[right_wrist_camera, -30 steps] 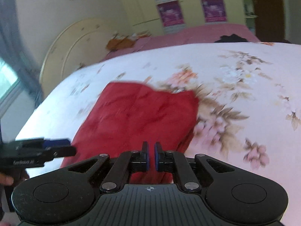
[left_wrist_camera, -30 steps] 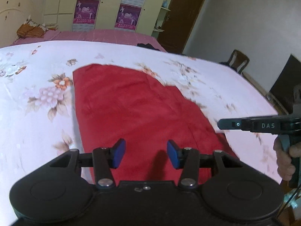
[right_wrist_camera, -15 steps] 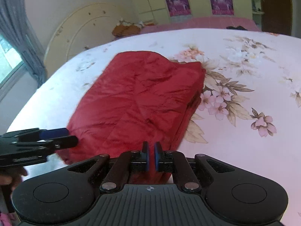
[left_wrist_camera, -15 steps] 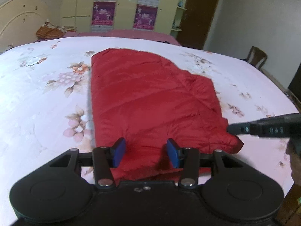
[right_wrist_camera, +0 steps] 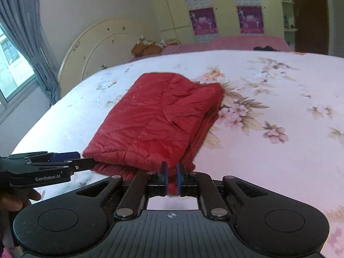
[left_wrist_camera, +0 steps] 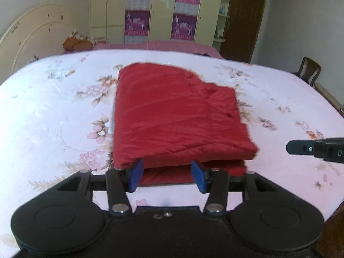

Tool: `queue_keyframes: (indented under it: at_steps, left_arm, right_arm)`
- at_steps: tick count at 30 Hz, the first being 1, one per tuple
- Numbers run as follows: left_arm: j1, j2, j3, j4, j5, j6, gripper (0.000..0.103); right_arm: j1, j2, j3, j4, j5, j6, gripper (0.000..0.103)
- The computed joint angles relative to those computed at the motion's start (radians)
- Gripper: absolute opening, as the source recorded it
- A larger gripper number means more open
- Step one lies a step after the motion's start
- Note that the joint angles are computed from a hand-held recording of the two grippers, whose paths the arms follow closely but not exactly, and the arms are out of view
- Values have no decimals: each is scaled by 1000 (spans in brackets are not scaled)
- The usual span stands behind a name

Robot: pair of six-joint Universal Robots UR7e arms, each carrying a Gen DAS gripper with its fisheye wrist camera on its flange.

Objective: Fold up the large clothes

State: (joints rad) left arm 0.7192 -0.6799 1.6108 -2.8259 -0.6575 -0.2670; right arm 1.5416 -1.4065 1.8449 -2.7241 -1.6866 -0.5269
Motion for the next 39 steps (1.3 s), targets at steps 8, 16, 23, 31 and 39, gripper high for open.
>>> queue_keyframes:
  at_steps: [8, 16, 23, 31, 39]
  left_arm:
    - [-118, -37, 74, 4, 111, -130, 103]
    - [-223, -107, 163, 110, 146, -275, 103]
    - [-288, -134, 200, 143, 179, -324, 103]
    - [-329, -140, 222, 126, 192, -312, 103]
    - [-335, -133, 230, 64, 185, -263, 103]
  right_arm:
    - [23, -127, 115, -120, -49, 13, 103]
    - [98, -237, 209, -128, -152, 24, 103]
    - [127, -335, 285, -136, -169, 18, 103]
    - [155, -399, 325, -160, -201, 1, 103]
    - [158, -428, 333, -157, -205, 6, 103]
